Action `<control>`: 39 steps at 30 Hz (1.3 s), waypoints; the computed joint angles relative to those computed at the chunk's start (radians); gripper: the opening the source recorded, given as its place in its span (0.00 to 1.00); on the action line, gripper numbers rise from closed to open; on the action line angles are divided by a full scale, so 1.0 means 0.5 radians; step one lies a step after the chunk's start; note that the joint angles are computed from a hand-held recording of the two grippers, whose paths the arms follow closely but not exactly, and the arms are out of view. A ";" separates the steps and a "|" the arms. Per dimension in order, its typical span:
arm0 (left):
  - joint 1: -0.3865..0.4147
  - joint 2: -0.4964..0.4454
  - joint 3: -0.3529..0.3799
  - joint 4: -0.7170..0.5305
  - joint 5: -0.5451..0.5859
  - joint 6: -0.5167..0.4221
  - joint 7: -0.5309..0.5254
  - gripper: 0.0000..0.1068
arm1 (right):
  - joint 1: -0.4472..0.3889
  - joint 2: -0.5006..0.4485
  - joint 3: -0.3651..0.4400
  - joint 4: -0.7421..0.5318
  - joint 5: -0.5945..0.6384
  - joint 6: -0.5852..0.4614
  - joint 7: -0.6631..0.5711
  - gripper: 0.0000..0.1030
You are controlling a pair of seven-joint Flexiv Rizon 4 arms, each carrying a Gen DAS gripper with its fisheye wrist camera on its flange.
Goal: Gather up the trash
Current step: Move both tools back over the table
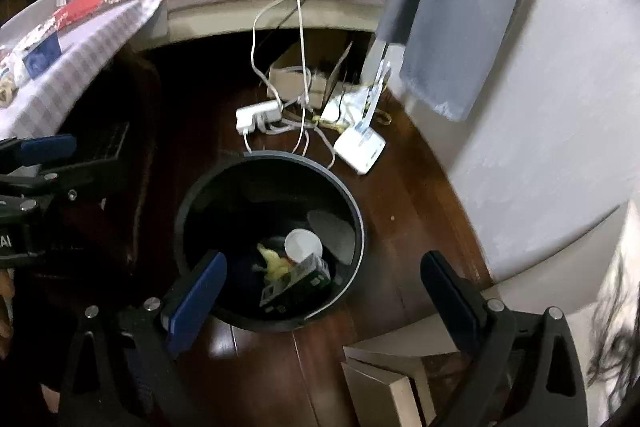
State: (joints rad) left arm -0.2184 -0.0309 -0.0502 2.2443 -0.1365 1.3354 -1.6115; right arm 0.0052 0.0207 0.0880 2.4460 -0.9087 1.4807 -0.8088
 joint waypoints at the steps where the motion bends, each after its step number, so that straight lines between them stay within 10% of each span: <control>1: 0.003 0.034 0.006 0.006 -0.018 -0.010 0.016 0.85 | 0.013 0.026 0.013 -0.009 0.031 -0.029 -0.004 0.96; 39: 0.787 0.750 0.504 0.380 -0.025 0.025 0.432 0.85 | 0.923 -0.278 0.304 -0.926 0.516 -0.377 -0.058 0.96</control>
